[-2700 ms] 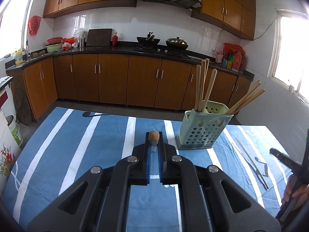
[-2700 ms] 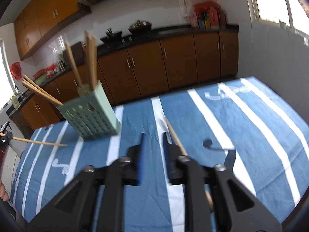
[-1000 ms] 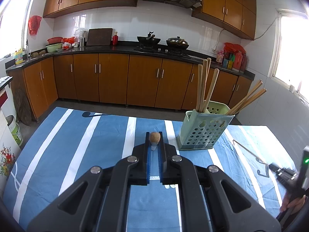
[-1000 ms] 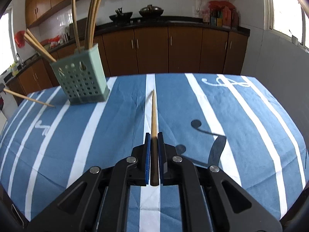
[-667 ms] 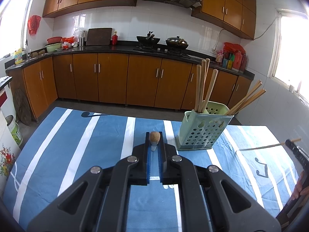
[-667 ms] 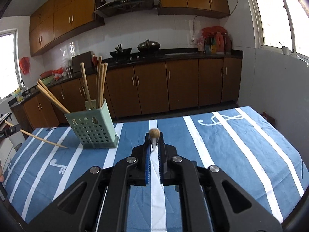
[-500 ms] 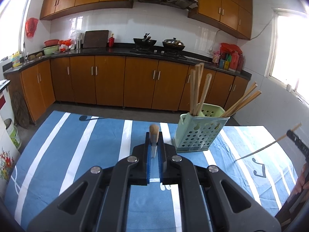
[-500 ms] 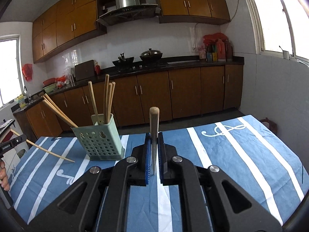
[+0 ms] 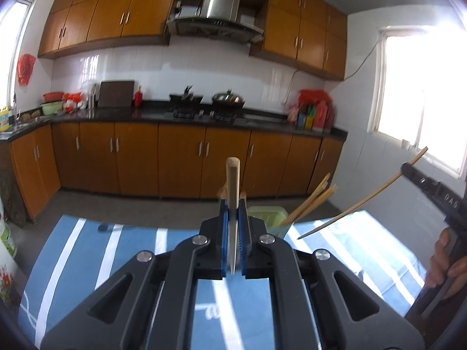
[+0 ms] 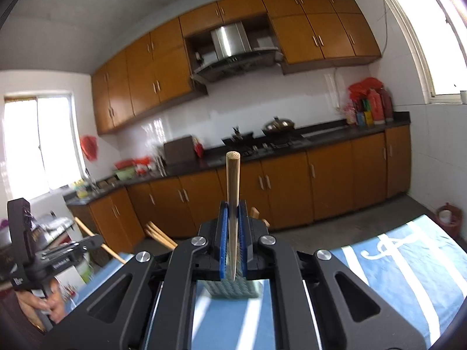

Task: Organize utensils
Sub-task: 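Carry both chopsticks above the green holder and lower them in, then open both tools to release the chopsticks into the green holder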

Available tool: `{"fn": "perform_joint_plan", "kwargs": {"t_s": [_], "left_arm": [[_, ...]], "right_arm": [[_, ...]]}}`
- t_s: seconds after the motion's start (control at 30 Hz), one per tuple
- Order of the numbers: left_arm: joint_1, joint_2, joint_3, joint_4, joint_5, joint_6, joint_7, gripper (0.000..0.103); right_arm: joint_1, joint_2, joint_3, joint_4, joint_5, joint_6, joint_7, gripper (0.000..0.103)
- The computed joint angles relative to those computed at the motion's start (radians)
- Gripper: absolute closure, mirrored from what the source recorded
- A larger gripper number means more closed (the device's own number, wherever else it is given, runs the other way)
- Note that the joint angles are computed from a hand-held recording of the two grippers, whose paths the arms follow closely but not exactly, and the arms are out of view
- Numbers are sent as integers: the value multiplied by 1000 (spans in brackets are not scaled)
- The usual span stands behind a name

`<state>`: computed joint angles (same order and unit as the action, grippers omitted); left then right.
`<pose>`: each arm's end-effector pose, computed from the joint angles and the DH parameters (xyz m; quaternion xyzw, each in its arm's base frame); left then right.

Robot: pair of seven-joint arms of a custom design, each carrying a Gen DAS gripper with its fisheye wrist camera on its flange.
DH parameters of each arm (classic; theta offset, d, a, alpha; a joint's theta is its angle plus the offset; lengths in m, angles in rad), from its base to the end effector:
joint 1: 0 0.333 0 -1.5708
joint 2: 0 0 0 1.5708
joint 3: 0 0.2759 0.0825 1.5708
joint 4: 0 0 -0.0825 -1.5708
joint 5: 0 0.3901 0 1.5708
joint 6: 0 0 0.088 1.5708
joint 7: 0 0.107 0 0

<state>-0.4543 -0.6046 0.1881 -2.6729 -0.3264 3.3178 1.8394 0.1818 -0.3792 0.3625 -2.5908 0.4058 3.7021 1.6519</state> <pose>0.4191 -0.0716 0.5298 -0.5389 0.6144 -0.4840 0.3128 0.4025 0.1988 0.5185 -0.5316 0.5210 -0.3227 0.5847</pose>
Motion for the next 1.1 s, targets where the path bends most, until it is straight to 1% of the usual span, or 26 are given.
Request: {"fn": "perform_joint_plan", "kwargs": {"t_s": [0.07,0.1,0.13,0.2,0.23,0.27,0.33,0.37,0.4,0.47,0.53,0.6,0.67,0.77,0.83,0.87,1.03,1.1], "left_arm": [[-7,16,-14,31,0,32,-13,96],[-14,26,-15,46,4,48,-21,96],[-10,51,-29,73,5,74,-37,96],[1,83,-45,106,14,93,-73,96],[-4,110,-44,133,20,107,-96,96],[5,136,-53,155,25,120,-115,96],[53,183,-100,191,27,136,-138,96],[88,209,-135,212,25,136,-143,96],[128,236,-174,234,20,120,-146,96],[145,270,-187,260,38,97,-169,96],[184,302,-223,280,40,88,-177,96],[204,336,-241,305,46,78,-187,96],[235,368,-267,330,44,69,-189,96],[243,407,-270,354,54,74,-200,96],[184,430,-202,368,102,79,-242,96],[172,439,-185,373,123,82,-260,96],[158,481,-151,402,220,74,-347,96],[125,484,-104,403,286,68,-401,95]], "right_arm": [[-30,34,48,47,53,16,-52,95],[-39,54,67,72,86,22,-88,95],[-53,81,95,106,134,27,-145,95],[-60,125,120,159,201,29,-227,95],[-65,157,131,195,235,28,-275,95],[-62,176,134,215,262,30,-307,96],[-49,217,124,260,292,19,-345,95],[-44,239,114,285,303,6,-361,95],[-37,258,107,305,322,-2,-382,95],[-21,296,91,350,358,-31,-426,95],[-2,329,74,390,400,-58,-476,96],[19,362,55,430,443,-86,-526,95],[42,383,30,452,455,-111,-538,95],[82,403,-4,473,489,-123,-577,95],[108,412,-28,485,508,-132,-597,95],[119,414,-41,486,507,-138,-595,95],[186,425,-100,496,540,-154,-638,95],[224,432,-123,511,599,-142,-709,95]]}}
